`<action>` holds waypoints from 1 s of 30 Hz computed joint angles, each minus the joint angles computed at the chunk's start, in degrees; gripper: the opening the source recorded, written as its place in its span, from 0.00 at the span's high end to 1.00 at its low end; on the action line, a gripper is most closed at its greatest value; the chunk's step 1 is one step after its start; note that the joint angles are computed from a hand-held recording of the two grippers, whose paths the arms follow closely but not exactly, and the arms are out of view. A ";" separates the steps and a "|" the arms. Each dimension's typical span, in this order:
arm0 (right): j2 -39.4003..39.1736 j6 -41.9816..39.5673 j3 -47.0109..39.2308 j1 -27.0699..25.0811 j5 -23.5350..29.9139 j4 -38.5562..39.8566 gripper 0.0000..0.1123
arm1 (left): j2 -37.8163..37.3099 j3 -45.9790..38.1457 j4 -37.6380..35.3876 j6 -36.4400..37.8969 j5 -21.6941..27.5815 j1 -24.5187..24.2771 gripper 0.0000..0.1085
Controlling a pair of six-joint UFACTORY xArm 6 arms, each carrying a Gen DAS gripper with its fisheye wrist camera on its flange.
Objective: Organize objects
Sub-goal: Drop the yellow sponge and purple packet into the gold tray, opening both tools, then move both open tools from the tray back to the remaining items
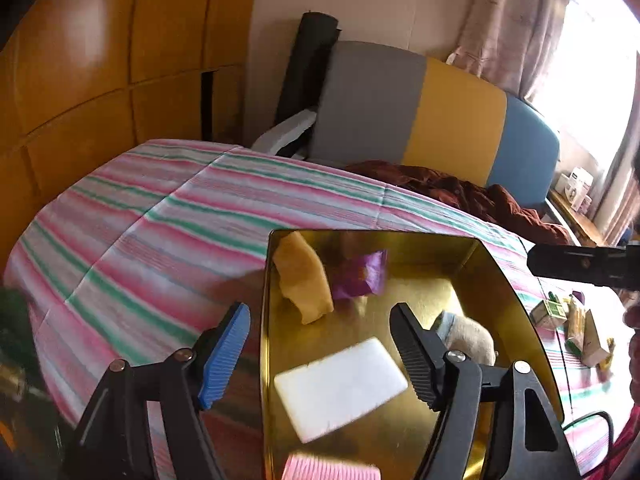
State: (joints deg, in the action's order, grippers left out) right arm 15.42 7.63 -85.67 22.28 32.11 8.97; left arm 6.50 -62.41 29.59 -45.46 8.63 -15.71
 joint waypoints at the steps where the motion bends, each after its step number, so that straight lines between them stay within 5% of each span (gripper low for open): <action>1: -1.06 1.76 1.83 0.53 -1.36 -3.29 0.28 | -0.55 0.64 1.95 -2.00 0.02 -0.03 0.31; 8: -7.58 15.49 12.46 2.26 -9.80 -22.51 0.17 | -6.00 4.97 14.06 -14.69 1.94 -1.59 0.24; 14: -12.07 31.63 17.56 1.84 -11.25 -39.39 0.16 | -8.87 5.36 23.46 -23.56 7.36 -4.35 0.17; 22: -16.56 44.14 23.02 0.15 -12.09 -48.57 0.16 | -10.51 6.42 24.70 -24.34 10.24 -7.04 0.16; 30: -19.03 47.15 26.74 -1.30 -12.74 -51.04 0.16 | -10.47 6.63 22.51 -20.76 10.07 -9.40 0.14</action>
